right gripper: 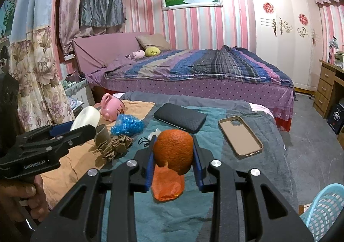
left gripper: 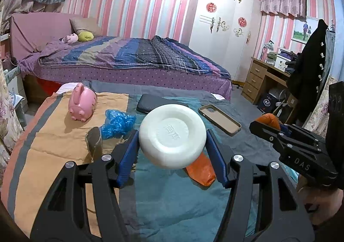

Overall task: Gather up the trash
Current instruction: 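Lift the peel and lid and carry both tools over the blue wastebasket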

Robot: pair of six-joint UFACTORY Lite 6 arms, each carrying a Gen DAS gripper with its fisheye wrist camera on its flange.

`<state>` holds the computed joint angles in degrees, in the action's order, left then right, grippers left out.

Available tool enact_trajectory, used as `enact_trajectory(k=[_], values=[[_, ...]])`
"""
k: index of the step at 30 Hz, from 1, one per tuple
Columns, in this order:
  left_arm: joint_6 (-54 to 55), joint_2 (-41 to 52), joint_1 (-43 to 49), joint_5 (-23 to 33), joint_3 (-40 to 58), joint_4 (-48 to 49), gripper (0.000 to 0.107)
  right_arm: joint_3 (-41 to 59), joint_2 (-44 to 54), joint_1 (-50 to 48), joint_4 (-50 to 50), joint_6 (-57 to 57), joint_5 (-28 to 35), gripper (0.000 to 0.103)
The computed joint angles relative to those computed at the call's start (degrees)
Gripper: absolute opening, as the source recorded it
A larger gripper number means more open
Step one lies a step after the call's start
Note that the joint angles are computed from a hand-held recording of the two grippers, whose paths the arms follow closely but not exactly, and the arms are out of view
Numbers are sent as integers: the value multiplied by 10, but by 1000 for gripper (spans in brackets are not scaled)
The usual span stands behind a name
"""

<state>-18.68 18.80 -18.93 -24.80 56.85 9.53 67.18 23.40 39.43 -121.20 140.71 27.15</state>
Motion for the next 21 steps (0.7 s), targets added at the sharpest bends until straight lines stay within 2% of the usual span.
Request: enact_trajectory(k=[11,19,21], values=[[31,10,-38,-1,15,-44,60,-88,-82,-21,-3,8,23,31],[26,8,-55,0,22,-41,60,-230,-230,-85,31,-7,66,31],[25,8,-58,-1,23,-41,60,-258,-261,-100,92,-61,88,31]])
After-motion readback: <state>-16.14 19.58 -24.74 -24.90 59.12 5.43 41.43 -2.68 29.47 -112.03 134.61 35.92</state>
